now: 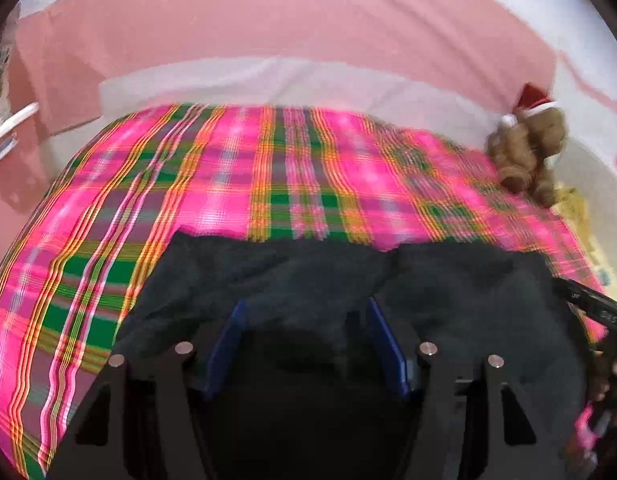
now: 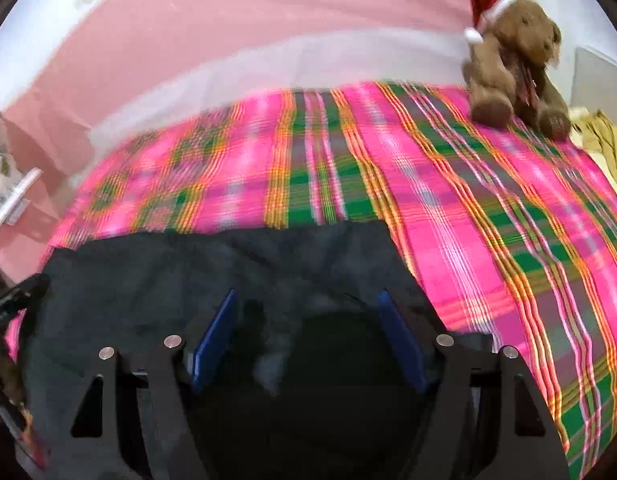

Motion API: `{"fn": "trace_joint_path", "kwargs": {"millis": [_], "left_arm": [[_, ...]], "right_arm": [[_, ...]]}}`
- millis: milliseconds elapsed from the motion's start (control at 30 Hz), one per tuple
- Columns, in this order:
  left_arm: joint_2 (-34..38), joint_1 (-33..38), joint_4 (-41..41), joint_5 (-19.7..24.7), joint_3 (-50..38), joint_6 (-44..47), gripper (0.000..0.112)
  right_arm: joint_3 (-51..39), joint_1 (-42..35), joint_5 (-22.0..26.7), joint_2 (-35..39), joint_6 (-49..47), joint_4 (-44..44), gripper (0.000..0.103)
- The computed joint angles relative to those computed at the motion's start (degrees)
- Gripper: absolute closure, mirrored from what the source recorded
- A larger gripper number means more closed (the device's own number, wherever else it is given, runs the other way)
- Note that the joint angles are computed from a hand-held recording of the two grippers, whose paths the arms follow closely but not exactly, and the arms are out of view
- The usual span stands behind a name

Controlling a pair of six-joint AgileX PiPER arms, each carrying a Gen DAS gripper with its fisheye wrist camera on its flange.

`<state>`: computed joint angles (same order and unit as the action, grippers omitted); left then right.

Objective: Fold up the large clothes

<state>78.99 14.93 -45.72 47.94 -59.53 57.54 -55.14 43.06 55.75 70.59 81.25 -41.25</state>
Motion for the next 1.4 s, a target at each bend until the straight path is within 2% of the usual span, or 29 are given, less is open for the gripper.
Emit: {"fn": "trace_joint_path", "kwargs": {"millis": [67,133,200,233,300,367,500,667,1067,1167,1233,1267,1333,1400], "left_arm": [[-2.4,-2.1,-1.8,2.4,-0.3,0.7,0.048],[-2.4,-7.5,0.0,1.0,-0.9,-0.9,0.048],[1.2,-14.7,6.6,-2.4,-3.0,-7.0,0.049],[4.8,-17.6,11.0,-2.6,-5.3,-11.9,0.052],[10.7,-21.1,16.9,-4.2,-8.2,-18.6,0.053],[13.9,-21.2,15.6,-5.5,-8.7,-18.4,0.053],[15.1,-22.2,14.6,-9.3,-6.4,-17.5,0.053],[14.7,-23.1,14.1,-13.1,-3.6,-16.3,0.053],[14.6,-23.7,13.5,-16.1,-2.1,-15.2,0.053],[14.6,-23.5,13.6,-14.9,-2.8,-15.8,0.054],[14.1,-23.4,17.8,-11.6,-5.2,-20.2,0.060],[13.3,-22.7,19.0,-8.9,-6.7,-21.6,0.066],[11.5,-19.4,16.9,-3.9,-9.1,-19.8,0.069],[8.9,-14.7,13.8,-2.1,-10.6,-14.2,0.069]], "right_arm": [[-3.3,0.2,-0.2,1.8,-3.2,0.9,0.031],[-5.4,-1.3,-1.7,4.4,-6.8,2.4,0.031],[-7.0,-4.8,-2.9,8.1,-11.1,5.7,0.031],[-7.3,-7.9,-4.1,9.9,-14.8,9.5,0.031],[-6.1,-12.1,-6.8,12.0,-18.8,13.7,0.031],[-5.3,-14.0,-8.1,13.3,-18.1,13.6,0.031],[-2.3,-15.9,-13.0,15.2,-16.2,13.3,0.031],[-0.8,-14.0,-13.4,16.0,-10.7,8.2,0.031],[1.2,-12.7,-14.8,16.5,-4.6,2.6,0.031],[1.3,-12.8,-15.0,16.0,-4.8,2.9,0.031],[0.7,-13.1,-14.2,14.9,-6.8,4.7,0.031],[0.0,-13.1,-13.0,14.3,-8.4,5.8,0.031],[-2.0,-11.6,-8.8,12.5,-9.3,5.8,0.034],[-4.4,-8.3,-4.2,9.7,-7.2,3.3,0.034]]}}
